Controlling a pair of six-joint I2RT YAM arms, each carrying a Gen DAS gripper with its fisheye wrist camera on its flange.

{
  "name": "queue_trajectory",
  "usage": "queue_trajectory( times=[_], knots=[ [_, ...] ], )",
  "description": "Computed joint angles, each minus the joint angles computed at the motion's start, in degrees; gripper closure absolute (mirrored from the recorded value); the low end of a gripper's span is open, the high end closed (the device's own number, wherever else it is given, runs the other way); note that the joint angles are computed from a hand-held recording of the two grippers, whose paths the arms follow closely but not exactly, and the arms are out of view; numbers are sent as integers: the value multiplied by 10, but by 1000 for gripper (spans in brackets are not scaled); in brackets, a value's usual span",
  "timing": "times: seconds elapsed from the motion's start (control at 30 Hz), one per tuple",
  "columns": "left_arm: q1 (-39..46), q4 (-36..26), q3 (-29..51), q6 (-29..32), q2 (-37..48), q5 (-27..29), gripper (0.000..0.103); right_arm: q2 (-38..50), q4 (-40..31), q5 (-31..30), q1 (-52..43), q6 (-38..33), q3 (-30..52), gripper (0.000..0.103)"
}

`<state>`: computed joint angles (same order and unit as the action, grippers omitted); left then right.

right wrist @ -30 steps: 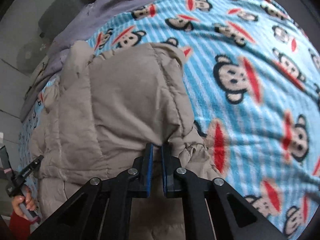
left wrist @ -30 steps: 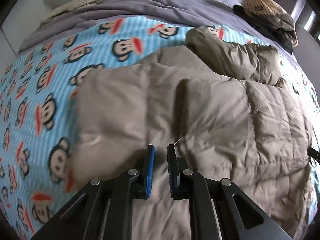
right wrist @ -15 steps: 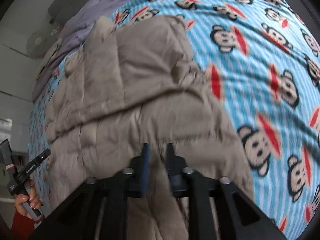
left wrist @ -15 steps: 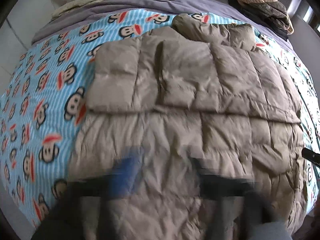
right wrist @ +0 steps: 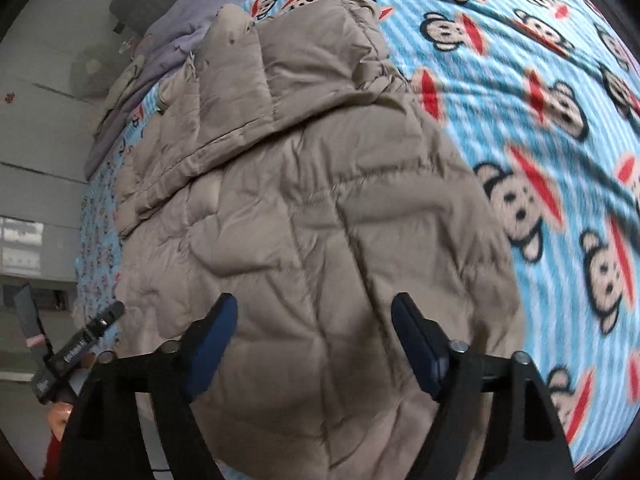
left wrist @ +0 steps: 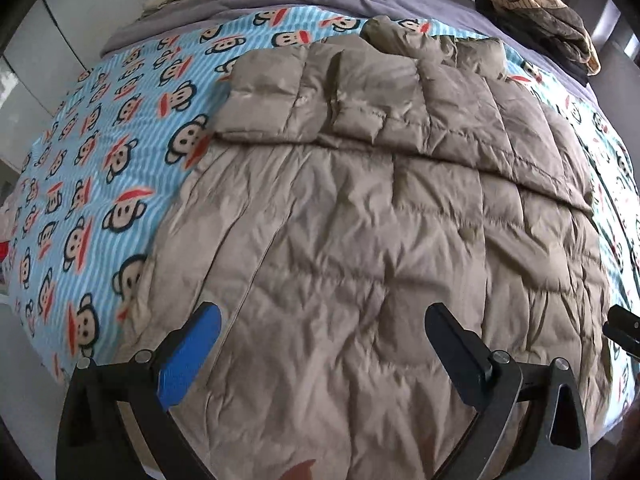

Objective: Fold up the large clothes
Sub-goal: 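Release the jacket and hold both tools open above the folded stack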

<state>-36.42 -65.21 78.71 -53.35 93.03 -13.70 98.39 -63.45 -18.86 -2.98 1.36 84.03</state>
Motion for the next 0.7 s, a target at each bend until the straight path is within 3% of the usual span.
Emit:
queue_trajectory(
  times=[0.1,0.47,0.7],
  knots=[
    [-3,-3,-25,1,-27,16,1,-37,13,-4,7,25,-39,11],
    [-8,-57,-102,24,-146,30,1,-164,18,-42,63,180,-182,11],
    [8,-64,-173,42,-238,78,1,-286,15,-36,84,286,-266,11]
  ],
)
